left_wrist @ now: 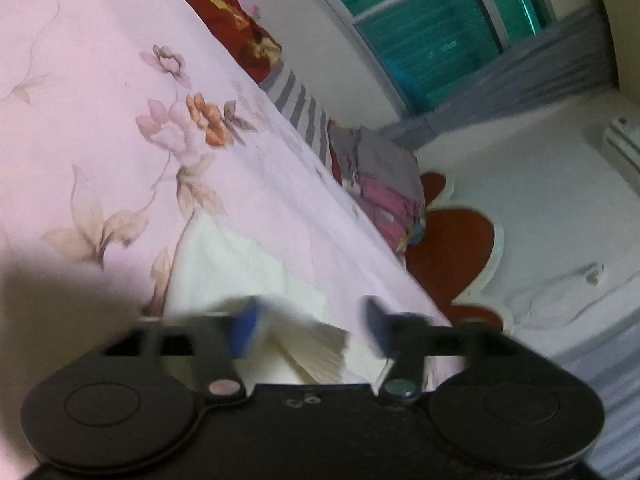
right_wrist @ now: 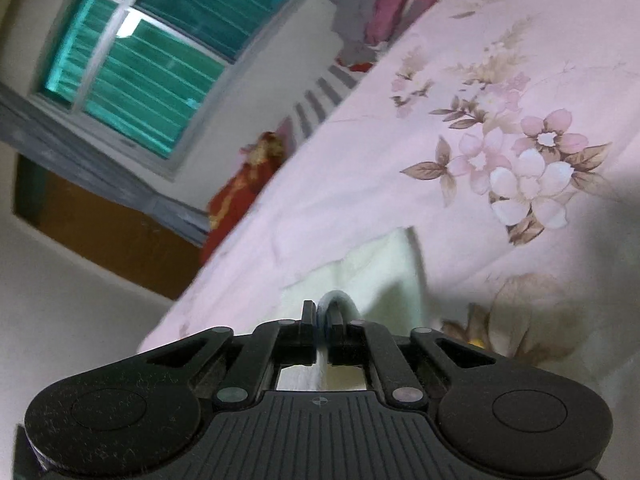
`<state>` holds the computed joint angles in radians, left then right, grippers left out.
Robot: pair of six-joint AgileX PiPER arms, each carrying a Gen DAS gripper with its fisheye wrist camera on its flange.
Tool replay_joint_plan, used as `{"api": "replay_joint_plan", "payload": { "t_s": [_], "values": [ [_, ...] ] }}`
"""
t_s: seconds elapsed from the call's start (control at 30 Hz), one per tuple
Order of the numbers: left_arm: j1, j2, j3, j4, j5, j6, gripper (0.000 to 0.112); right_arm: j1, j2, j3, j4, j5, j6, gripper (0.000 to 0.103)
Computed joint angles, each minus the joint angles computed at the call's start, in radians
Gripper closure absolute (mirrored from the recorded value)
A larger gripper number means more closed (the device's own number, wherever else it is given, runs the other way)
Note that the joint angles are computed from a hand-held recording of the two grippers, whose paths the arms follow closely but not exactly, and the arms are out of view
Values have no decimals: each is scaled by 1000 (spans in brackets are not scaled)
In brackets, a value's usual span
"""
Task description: Fold small clothes
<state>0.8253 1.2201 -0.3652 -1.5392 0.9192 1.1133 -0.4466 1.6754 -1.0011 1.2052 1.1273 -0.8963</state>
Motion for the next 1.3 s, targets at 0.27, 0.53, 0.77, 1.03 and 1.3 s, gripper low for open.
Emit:
{"api": "replay_joint_plan", "payload": {
  "t_s": [0.27, 0.53, 0.77, 1.03, 1.3],
  "values": [
    [-6, -18, -64, 122, -45, 38, 44, -13, -86, 61, 36, -82, -144, 35],
    [-245, 37, -143, 303, -291, -34, 84, 187, -88, 34, -155, -269, -174, 68],
    [-416, -131, -110, 550, -534, -279, 66, 346, -170, 129, -297, -617, -111, 93],
    [-1033, -77, -124, 672, -785, -465, 50, 538, -294, 256, -58, -505, -418, 42],
    [-706, -4, -73, 3, -690, 276, 55, 610, -205, 290, 25, -849, -484, 53]
  ]
}}
